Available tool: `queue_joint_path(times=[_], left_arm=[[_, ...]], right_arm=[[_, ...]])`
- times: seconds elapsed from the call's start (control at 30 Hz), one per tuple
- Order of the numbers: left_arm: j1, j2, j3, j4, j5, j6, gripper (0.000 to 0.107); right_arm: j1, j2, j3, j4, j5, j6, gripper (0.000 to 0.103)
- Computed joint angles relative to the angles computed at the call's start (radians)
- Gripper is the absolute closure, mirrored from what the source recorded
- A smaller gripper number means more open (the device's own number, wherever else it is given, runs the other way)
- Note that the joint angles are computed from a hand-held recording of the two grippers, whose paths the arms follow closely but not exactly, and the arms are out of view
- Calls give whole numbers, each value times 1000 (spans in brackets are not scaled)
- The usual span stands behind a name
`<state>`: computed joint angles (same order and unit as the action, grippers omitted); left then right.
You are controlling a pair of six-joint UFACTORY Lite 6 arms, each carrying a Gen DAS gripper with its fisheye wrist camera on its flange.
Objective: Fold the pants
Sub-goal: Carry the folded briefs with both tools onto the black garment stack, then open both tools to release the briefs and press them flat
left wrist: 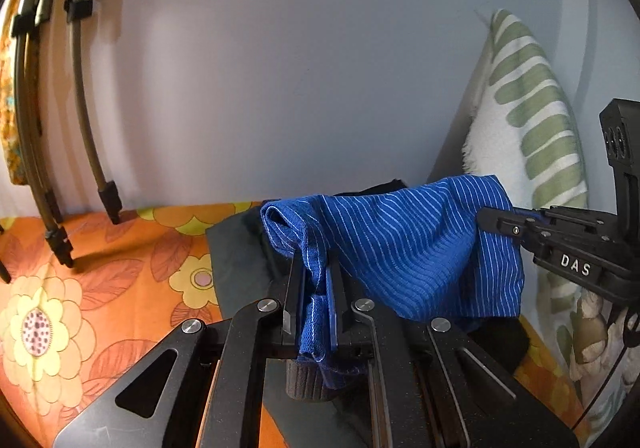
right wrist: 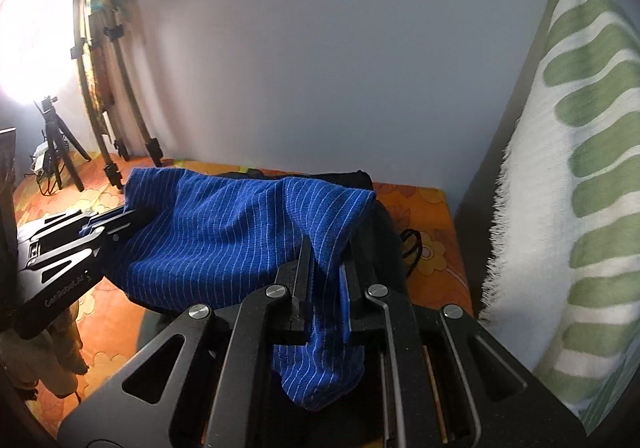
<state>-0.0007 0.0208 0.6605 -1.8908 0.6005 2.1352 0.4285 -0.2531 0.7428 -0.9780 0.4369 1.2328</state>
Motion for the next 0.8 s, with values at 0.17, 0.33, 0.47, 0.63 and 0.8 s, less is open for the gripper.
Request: queue_joint_path(times=[0.17,0.33,0.47,0.63,0.8], left_arm=[[-24,107,59,-64,-30,29,100],[-36,183,120,-33,-74,-26,94],[-23,205,145,16,-91,-88,87],[-6,206,156,60,-109,-130,72],[18,194,152,92,-124,-137,71]], right_arm=[[-125,135,41,2,-144,-73,93],[-123,245,82,-166,-78,85,75],[-118,241,56,-255,-11,179,57],[-76,176,9,-292,73,226,57],[-49,109,-37,-263,118,212,55]])
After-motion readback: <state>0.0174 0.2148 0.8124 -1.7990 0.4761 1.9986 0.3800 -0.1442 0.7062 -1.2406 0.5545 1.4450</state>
